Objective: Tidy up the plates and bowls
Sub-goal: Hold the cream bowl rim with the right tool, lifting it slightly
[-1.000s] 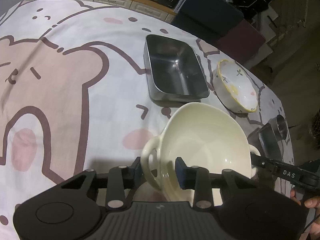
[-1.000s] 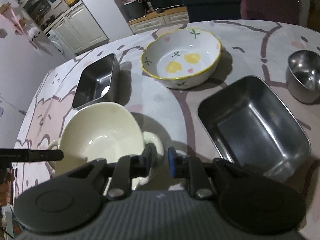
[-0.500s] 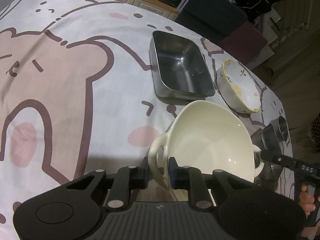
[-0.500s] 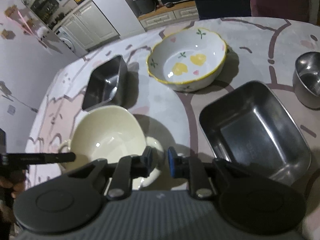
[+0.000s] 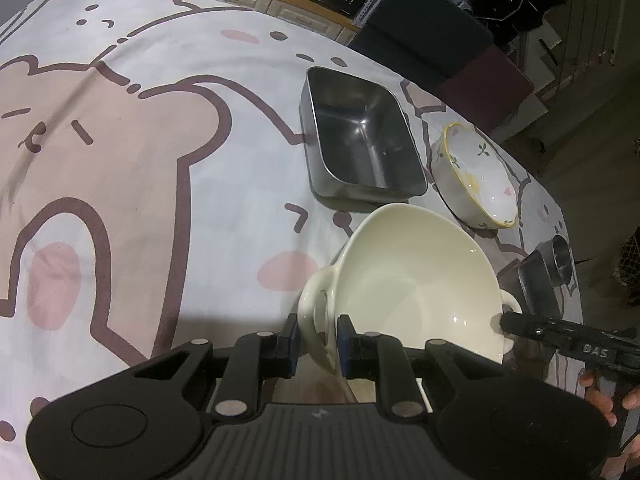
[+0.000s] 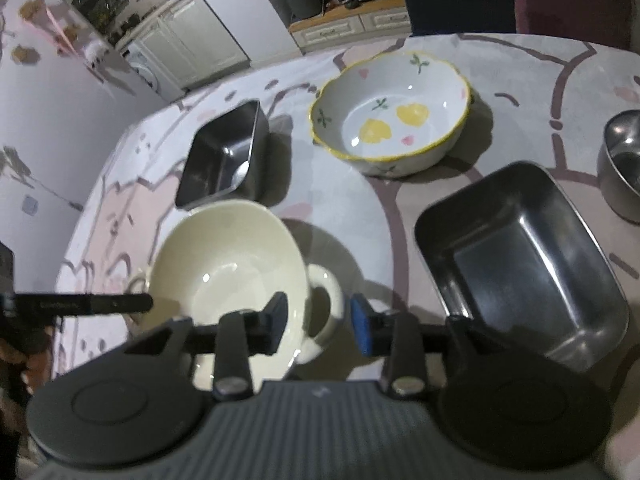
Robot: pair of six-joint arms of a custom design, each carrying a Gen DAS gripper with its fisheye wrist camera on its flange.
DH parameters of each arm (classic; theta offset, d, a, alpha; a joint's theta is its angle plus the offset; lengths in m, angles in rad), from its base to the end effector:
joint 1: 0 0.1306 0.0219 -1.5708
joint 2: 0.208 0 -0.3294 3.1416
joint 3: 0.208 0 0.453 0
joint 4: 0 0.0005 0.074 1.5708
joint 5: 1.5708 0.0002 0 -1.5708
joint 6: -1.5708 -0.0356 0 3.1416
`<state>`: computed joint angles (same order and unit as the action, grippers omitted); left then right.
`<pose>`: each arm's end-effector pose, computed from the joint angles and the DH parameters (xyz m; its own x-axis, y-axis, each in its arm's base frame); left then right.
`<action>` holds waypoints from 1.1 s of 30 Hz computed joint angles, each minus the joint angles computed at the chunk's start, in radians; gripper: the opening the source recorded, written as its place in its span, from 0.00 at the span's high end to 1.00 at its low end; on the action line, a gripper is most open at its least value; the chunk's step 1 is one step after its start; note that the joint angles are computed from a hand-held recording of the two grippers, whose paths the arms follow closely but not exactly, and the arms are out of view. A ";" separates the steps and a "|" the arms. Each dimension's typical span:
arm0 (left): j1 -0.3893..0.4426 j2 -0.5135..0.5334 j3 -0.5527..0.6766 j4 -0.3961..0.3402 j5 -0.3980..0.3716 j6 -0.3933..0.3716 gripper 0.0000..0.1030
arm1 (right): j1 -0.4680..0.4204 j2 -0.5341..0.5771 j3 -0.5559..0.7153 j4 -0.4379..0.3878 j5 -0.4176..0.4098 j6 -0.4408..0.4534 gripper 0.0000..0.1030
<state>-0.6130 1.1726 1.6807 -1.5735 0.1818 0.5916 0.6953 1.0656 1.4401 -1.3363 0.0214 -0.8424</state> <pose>0.3297 -0.2404 0.5790 -0.9495 -0.0027 -0.3136 0.1300 0.9067 -0.4013 0.3153 0.2614 0.5213 -0.8902 0.2290 -0.3939 0.0499 0.9084 0.4152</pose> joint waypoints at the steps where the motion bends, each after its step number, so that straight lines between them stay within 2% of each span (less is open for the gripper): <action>1: -0.002 0.001 0.001 0.000 -0.003 0.001 0.80 | 0.005 0.011 0.009 -0.010 0.009 0.005 0.62; 4: -0.002 0.000 -0.002 0.002 -0.007 -0.001 0.80 | 0.009 0.036 0.024 -0.024 0.018 0.001 0.70; 10: -0.001 -0.004 -0.015 0.013 -0.001 -0.003 0.79 | 0.016 0.028 0.007 -0.008 0.033 0.019 0.71; 15: -0.006 0.002 -0.014 0.012 -0.010 -0.001 0.79 | 0.023 0.026 -0.003 0.003 0.046 -0.007 0.71; 20: -0.004 -0.003 -0.030 0.026 -0.003 0.008 0.79 | 0.017 0.038 0.010 -0.012 0.029 0.010 0.70; 26: -0.008 0.000 -0.029 0.025 -0.010 0.007 0.79 | -0.001 0.034 -0.009 0.007 -0.020 0.020 0.70; 30: -0.006 -0.002 -0.031 0.027 -0.007 0.002 0.79 | 0.001 0.057 0.014 -0.022 -0.050 0.051 0.65; 33: -0.011 0.004 -0.024 0.021 -0.017 -0.007 0.79 | 0.009 0.066 0.021 -0.027 -0.020 0.033 0.68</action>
